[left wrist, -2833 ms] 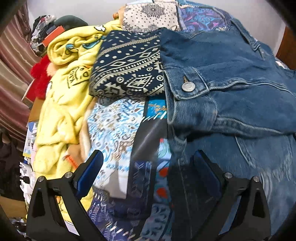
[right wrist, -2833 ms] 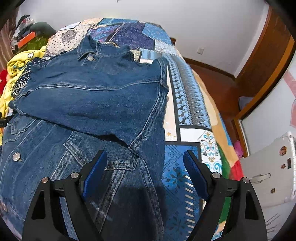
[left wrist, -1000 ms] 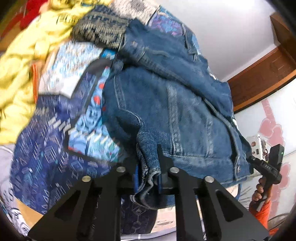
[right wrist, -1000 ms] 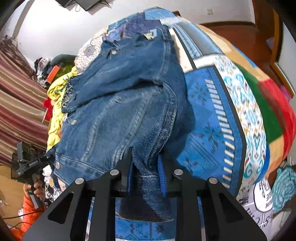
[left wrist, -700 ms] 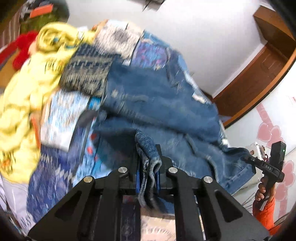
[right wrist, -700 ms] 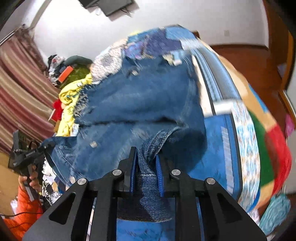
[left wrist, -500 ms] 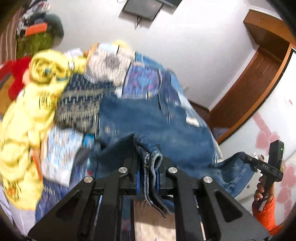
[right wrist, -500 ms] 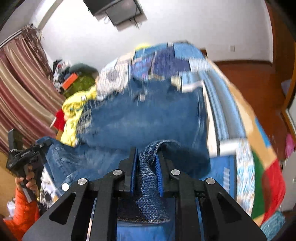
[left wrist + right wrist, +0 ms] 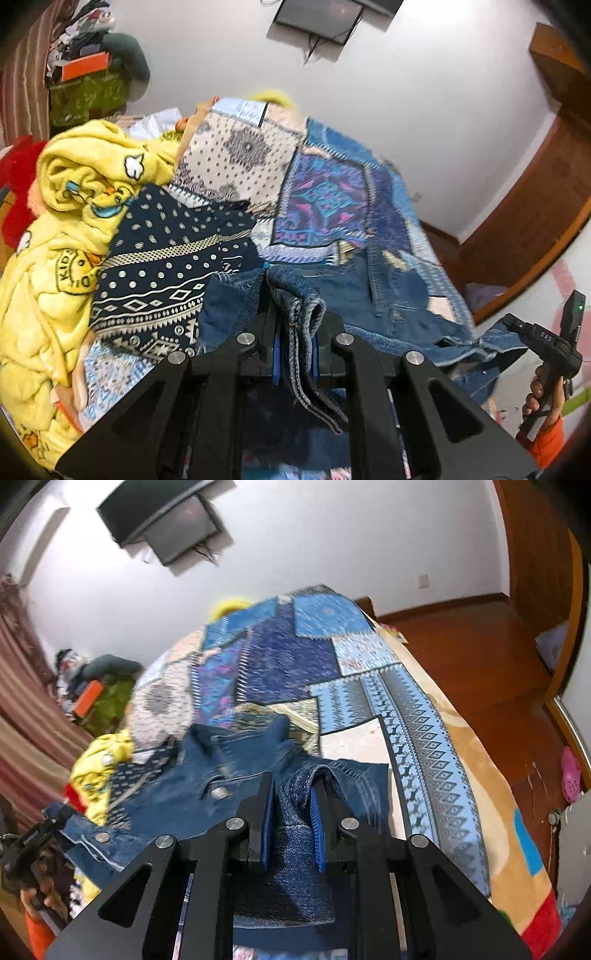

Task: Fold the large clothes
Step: 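Grasp the jacket hem with the left gripper while the right gripper grasps the hem too, then lift the hem with both grippers and fold it toward the collar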

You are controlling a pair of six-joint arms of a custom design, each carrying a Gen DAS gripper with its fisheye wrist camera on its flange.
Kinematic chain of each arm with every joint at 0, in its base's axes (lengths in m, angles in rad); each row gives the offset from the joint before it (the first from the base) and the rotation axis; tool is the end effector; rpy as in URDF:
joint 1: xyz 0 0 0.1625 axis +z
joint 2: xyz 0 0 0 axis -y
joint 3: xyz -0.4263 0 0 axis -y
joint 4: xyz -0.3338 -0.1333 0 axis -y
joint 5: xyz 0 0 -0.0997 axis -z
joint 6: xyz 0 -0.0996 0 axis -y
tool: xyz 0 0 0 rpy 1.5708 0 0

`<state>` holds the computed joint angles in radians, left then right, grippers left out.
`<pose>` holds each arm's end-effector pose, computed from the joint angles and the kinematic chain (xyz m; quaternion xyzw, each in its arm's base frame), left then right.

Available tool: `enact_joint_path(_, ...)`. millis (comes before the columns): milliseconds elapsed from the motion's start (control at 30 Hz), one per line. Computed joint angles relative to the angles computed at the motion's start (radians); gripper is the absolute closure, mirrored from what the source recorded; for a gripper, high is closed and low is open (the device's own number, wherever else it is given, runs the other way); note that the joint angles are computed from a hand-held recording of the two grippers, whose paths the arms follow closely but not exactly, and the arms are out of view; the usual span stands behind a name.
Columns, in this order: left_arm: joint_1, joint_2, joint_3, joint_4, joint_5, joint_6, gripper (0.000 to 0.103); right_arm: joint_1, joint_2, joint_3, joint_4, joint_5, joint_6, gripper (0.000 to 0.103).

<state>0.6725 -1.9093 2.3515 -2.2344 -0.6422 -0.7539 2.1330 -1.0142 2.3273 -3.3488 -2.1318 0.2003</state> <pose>-0.0789 -0.3352 0.3855 0.0148 0.8899 -0.3942 0.2290 0.3010 -0.3271 0.1710 0.1055 -0.9313 0.3057 0.1677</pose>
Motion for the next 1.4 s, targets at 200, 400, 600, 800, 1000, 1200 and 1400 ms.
enact_joint_path(200, 0.217, 0.183, 0.020, -0.250, -0.063, 0.151, 0.092, -0.076, 0.103, -0.049, 0.022, -0.032, -0.057, 0.087)
enact_joint_path(400, 0.347, 0.286, 0.039, -0.382, -0.121, 0.230, 0.090, -0.127, 0.136, -0.022, -0.008, -0.035, -0.137, 0.087)
enact_joint_path(600, 0.322, 0.301, 0.048, -0.352, -0.071, 0.257, 0.087, -0.110, 0.086, -0.013, 0.065, -0.049, -0.219, 0.084)
enact_joint_path(800, 0.272, 0.254, 0.014, -0.143, -0.038, 0.198, 0.079, -0.017, 0.087, -0.018, 0.080, -0.306, -0.256, 0.037)
enact_joint_path(1000, 0.050, 0.084, 0.005, 0.251, 0.157, -0.035, 0.034, 0.028, -0.074, 0.059, 0.146, -0.259, -0.207, 0.037)
enact_joint_path(1200, -0.130, -0.056, -0.037, 0.641, 0.138, -0.249, 0.024, 0.107, -0.126, 0.096, 0.182, -0.205, -0.124, 0.036)
enact_joint_path(1400, -0.208, -0.088, 0.012, 0.748, 0.008, -0.299, 0.024, 0.151, -0.068, 0.115, 0.176, -0.154, -0.095, 0.036)
